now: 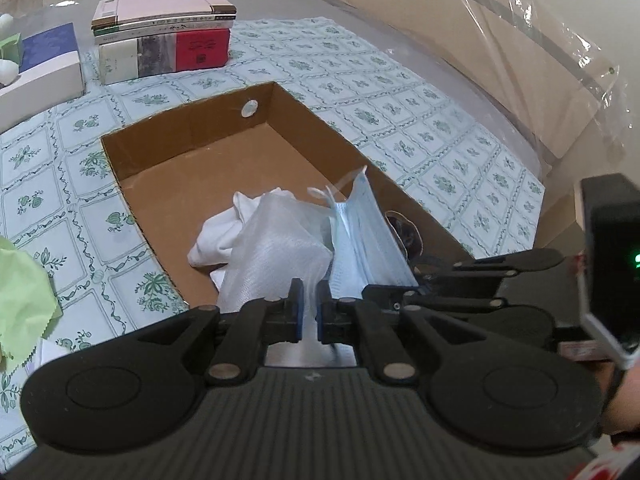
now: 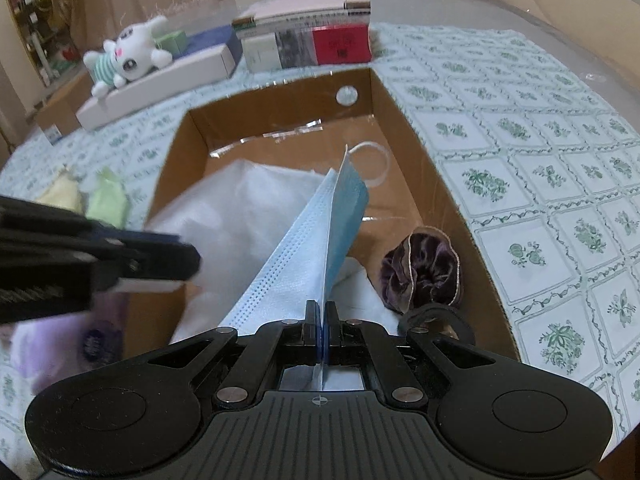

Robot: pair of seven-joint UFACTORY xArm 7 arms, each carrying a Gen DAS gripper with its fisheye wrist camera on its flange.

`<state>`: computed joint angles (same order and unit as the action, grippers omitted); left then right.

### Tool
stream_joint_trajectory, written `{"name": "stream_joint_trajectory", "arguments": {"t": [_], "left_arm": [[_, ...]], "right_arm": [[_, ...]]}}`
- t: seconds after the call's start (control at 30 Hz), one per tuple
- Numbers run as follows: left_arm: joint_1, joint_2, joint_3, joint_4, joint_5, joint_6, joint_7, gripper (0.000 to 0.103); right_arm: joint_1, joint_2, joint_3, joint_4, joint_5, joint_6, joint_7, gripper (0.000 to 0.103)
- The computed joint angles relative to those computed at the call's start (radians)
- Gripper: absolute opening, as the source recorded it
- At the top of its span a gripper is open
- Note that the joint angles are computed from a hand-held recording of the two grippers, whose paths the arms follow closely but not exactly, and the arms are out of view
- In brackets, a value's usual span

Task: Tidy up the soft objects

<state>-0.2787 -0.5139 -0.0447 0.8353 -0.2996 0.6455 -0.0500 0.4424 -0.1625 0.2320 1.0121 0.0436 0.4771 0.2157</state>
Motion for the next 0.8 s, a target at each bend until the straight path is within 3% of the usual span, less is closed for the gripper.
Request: {"name": "stream_joint_trajectory", "arguments": {"t": [0.43,0.8], "left_arm": [[0.031,-0.037,0.032,0.005,-0.018,-0.038,-0.008,0.024],[0.086,-0.109,0.046,-0.003,0.028,-0.008,-0.058,0.026]], "right_arm": [[-0.011,0.146,-0.001,0.113,-0.153,0.026,0.074,0.001],[-0.005,0.069,-0.012,0.063,-0.011,-0.016,-0.009,0.003]]}}
